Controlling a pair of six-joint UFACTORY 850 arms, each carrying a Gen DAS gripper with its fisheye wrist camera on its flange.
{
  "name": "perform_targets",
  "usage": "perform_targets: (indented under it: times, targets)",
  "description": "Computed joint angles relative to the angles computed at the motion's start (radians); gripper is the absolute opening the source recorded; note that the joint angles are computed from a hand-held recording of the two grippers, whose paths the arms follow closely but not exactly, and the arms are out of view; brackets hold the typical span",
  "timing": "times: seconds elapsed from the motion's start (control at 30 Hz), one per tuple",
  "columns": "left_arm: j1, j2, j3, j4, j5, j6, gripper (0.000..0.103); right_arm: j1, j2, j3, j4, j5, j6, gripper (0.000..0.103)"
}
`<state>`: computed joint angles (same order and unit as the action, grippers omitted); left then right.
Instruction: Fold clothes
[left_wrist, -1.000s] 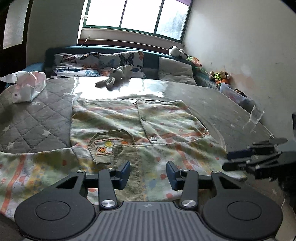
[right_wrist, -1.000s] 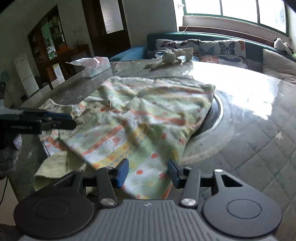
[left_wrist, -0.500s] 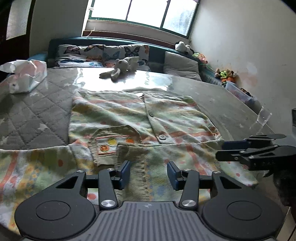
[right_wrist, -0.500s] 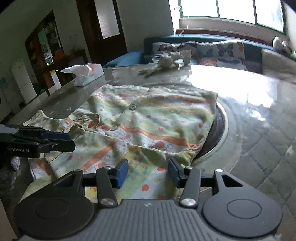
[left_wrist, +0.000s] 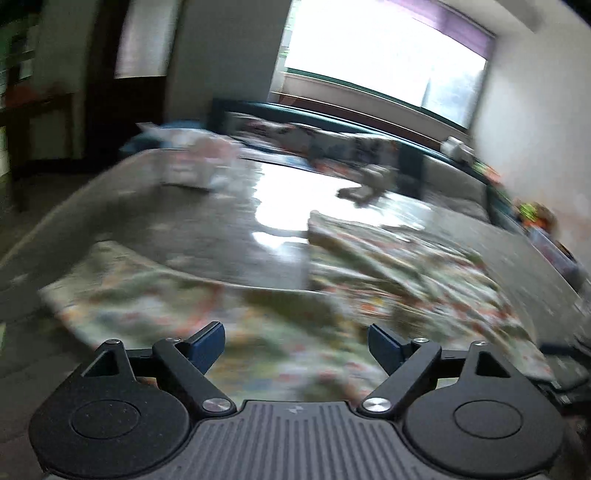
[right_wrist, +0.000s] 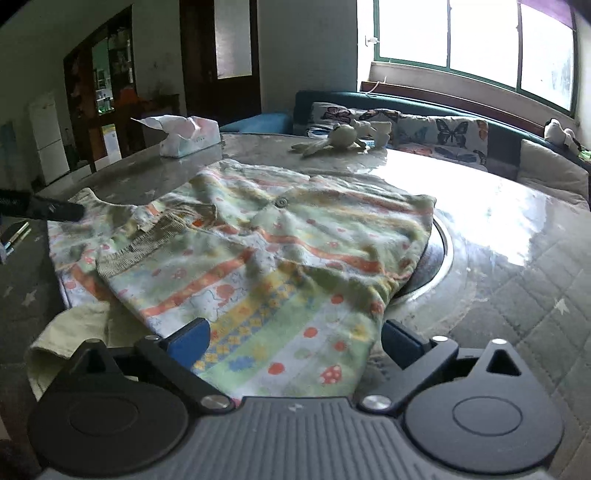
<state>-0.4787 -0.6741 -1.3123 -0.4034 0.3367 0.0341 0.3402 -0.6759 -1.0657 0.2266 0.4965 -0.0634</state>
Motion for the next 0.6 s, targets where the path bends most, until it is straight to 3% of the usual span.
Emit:
perform_targets:
  times: [0.17,0.33,0.43,0.6]
  targets:
    - [0.037,0.008,0.021,-0.356,0.083,0.239,0.087,-0.012,-0.003,0.01,-0.053,0.018,0.079,0.103]
    - [0.072,-0.012,-0.001,-0.588,0.149,0.38,0.084,-0.011,-0.005,0.011,-0.05,0.022,0.079,0.103]
    - [0.089,-0.032,-0.029,-0.702,0.159,0.472,0.079,-0.009,-0.006,0.01,-0.041,0.021,0.069,0.103]
    - [0.119,-0.061,-0.065,-0.796,0.12,0.533,0.057,-0.006,-0.008,0.009,-0.03,0.021,0.056,0.103]
